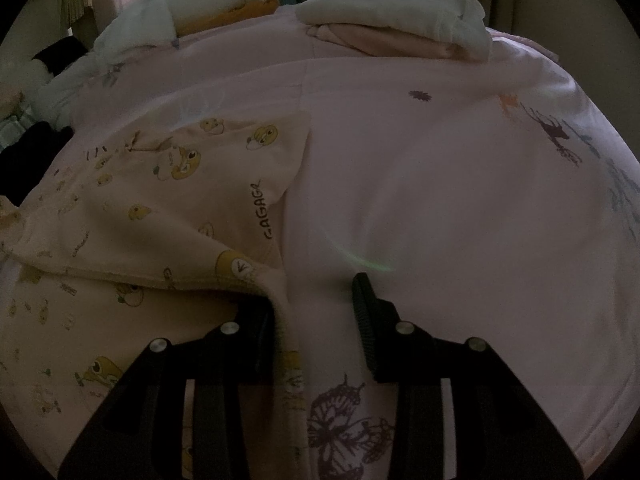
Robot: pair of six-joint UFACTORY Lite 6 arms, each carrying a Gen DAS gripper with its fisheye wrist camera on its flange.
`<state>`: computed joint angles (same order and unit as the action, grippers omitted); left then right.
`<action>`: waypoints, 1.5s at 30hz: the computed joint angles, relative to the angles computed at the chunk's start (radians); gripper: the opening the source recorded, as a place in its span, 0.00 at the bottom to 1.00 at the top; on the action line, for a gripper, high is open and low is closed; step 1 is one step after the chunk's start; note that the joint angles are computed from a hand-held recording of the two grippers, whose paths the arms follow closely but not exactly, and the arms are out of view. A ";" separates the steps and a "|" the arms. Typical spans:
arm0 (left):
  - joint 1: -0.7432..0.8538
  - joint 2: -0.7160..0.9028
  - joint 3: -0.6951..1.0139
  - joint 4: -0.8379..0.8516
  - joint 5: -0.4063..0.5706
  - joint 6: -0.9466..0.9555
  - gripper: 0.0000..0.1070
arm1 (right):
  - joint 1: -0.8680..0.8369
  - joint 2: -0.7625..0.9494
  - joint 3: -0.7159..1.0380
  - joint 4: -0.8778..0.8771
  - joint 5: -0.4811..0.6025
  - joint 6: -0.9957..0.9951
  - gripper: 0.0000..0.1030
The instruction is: Fold small clothes
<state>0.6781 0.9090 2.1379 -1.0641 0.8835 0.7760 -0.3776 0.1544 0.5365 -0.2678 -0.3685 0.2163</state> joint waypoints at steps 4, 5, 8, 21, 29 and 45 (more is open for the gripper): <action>-0.048 -0.204 -0.235 -0.080 0.010 0.082 0.08 | 0.003 -0.004 -0.004 0.026 0.000 -0.028 0.36; -0.058 -0.244 -0.277 -0.090 0.011 0.098 0.08 | 0.001 -0.005 -0.006 0.019 -0.002 -0.023 0.36; -0.142 -0.396 -0.445 -0.145 -0.010 0.166 0.08 | -0.023 -0.002 -0.006 -0.063 -0.013 0.049 0.36; -0.583 -0.674 -0.904 -0.411 -0.091 0.387 0.08 | -0.068 0.013 -0.002 -0.229 -0.052 0.200 0.37; -0.913 -0.541 -0.908 -0.591 -0.186 0.489 0.08 | -0.044 0.008 -0.010 -0.155 -0.046 0.139 0.37; -0.670 -0.611 -0.959 -0.142 -0.185 0.332 0.59 | -0.063 0.017 -0.005 -0.221 -0.062 0.195 0.39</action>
<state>0.0077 0.2979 1.1785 -1.2066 0.6986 1.1083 -0.4406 0.1715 0.5312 -0.4887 -0.4306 0.4117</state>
